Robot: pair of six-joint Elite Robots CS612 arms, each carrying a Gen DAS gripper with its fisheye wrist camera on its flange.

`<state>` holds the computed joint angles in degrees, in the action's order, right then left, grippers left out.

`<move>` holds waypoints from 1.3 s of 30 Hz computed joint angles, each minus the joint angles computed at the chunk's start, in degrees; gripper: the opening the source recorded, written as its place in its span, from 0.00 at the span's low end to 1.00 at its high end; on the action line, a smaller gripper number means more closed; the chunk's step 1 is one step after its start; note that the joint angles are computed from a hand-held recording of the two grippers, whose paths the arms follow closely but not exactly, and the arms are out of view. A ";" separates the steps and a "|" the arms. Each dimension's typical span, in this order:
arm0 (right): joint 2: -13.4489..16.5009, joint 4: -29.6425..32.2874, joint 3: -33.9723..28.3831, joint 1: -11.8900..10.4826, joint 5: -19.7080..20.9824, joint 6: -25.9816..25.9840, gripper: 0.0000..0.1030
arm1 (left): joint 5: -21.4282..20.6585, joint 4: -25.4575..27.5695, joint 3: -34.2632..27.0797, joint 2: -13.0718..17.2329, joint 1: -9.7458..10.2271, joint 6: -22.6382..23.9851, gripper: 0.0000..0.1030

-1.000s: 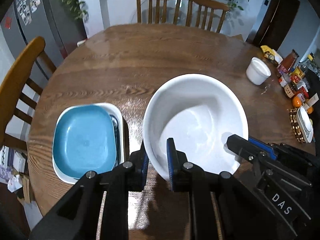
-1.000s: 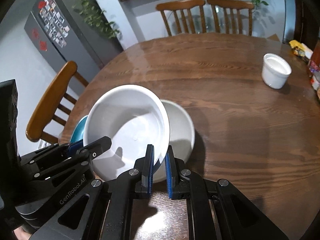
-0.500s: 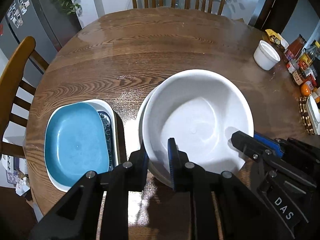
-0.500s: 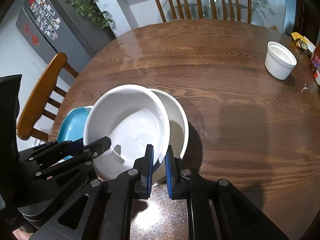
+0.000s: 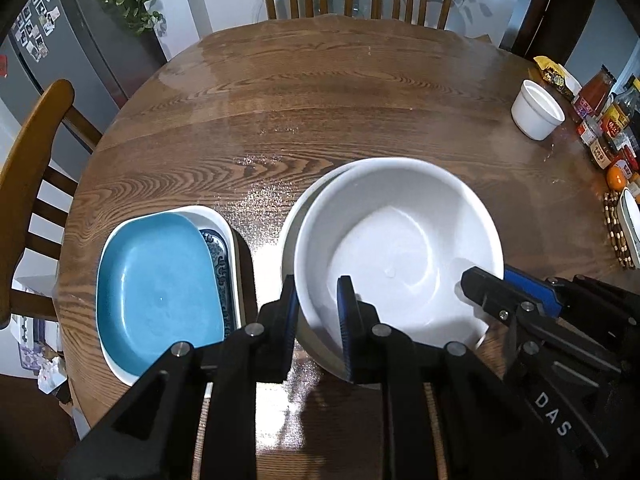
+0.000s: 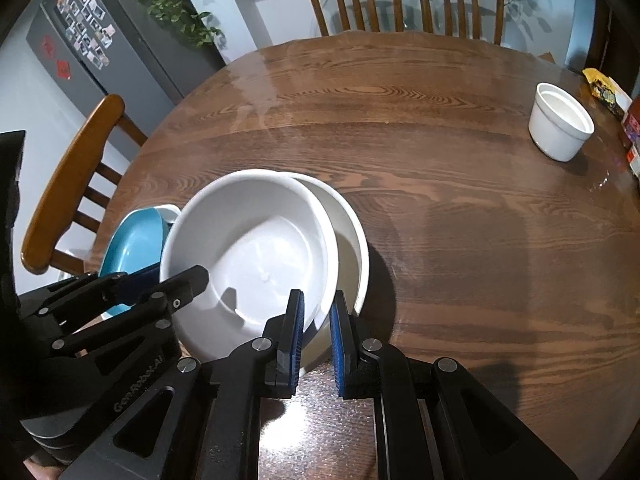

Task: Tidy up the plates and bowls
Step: 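Lower the medium bowl into the large bowl and open both grippers, then move both grippers away from the bowls toward the small white ramekin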

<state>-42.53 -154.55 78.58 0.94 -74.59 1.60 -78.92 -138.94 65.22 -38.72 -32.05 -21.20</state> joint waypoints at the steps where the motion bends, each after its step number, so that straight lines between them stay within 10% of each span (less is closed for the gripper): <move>1: 0.01 -0.03 -0.02 0.00 -0.10 -0.06 0.11 | 0.15 0.00 0.01 0.00 -0.04 0.03 0.17; 12: -0.23 -1.42 0.30 0.25 -1.83 -0.08 0.11 | 2.35 -0.81 0.56 -0.35 -0.57 0.21 0.20; 24: -1.61 -6.07 2.61 -0.34 -3.72 1.57 0.12 | 6.46 -5.09 2.77 -1.67 -1.49 0.27 0.62; 28: -2.20 -8.38 3.96 -0.95 -3.52 2.85 0.49 | 7.48 -6.10 3.19 -1.95 -1.77 -0.20 0.76; 39: -4.68 -14.59 8.46 -3.45 -2.24 5.79 0.51 | 6.22 -8.25 3.87 -2.80 -2.66 -0.37 0.80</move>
